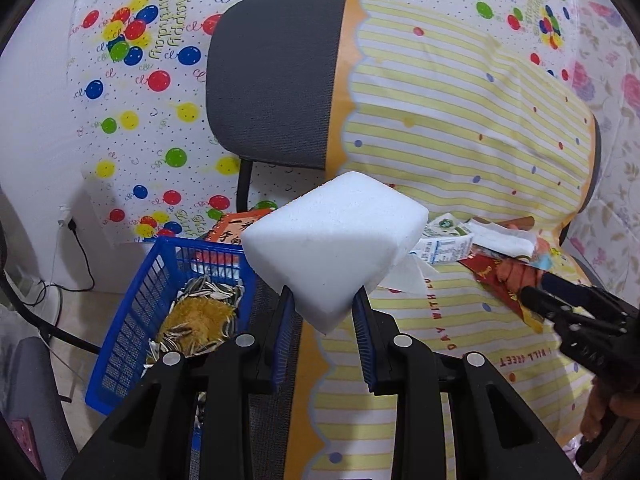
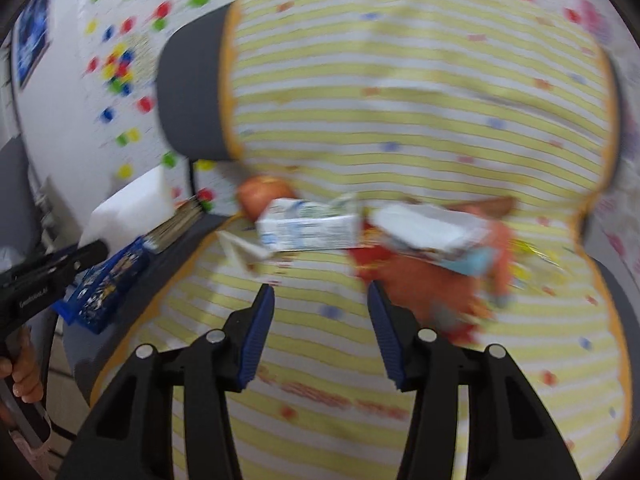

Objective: Collect trash
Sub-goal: 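Grasp the white paper scrap with the right tool while the left tool holds the sponge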

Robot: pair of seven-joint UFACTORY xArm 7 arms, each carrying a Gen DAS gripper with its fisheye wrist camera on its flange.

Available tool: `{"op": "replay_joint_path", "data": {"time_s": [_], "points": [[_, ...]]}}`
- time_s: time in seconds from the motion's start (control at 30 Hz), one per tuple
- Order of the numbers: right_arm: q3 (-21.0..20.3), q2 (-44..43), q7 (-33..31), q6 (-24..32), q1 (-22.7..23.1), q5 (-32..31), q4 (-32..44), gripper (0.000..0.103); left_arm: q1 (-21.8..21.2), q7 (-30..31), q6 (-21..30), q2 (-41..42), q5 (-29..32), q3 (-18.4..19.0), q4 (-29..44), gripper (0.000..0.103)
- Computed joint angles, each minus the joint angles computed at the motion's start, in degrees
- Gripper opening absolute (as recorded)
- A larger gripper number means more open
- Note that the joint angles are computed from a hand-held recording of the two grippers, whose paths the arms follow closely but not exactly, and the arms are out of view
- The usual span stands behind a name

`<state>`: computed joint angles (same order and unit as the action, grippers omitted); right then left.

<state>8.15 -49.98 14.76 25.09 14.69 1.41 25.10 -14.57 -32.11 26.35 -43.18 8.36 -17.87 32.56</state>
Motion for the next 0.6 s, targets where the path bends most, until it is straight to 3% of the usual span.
{"op": "replay_joint_path", "data": {"time_s": [0.17,0.37,0.43,0.5,0.6], "points": [[0.84,14.47,-3.56,-6.74,2.82,-0.81,6.64,0.060,0.64,1.10,-0.28,1.75,-0.15,1.53,0.50,0.031],[2.01,24.75,-5.56,-7.49,1.96,-2.99,13.04,0.060,0.92,1.63,-1.39,3.31,-0.83,2.45,0.57,0.031],[2.76,26.68,-5.50,-6.72,1.22,-4.38,14.23,0.049,0.89,1.56,-1.56,3.11,-1.07,2.54,0.24,0.031],[1.52,26.74,-7.02,-4.47,2.43,-3.42,14.41,0.015,0.46,1.73,-1.53,2.67,-1.46,2.74,-0.14,0.031],[-0.63,21.23,-8.41,-4.42,4.80,0.47,10.96,0.006,-0.42,1.78,-1.39,1.17,-2.03,2.57,-0.90,0.031]]}}
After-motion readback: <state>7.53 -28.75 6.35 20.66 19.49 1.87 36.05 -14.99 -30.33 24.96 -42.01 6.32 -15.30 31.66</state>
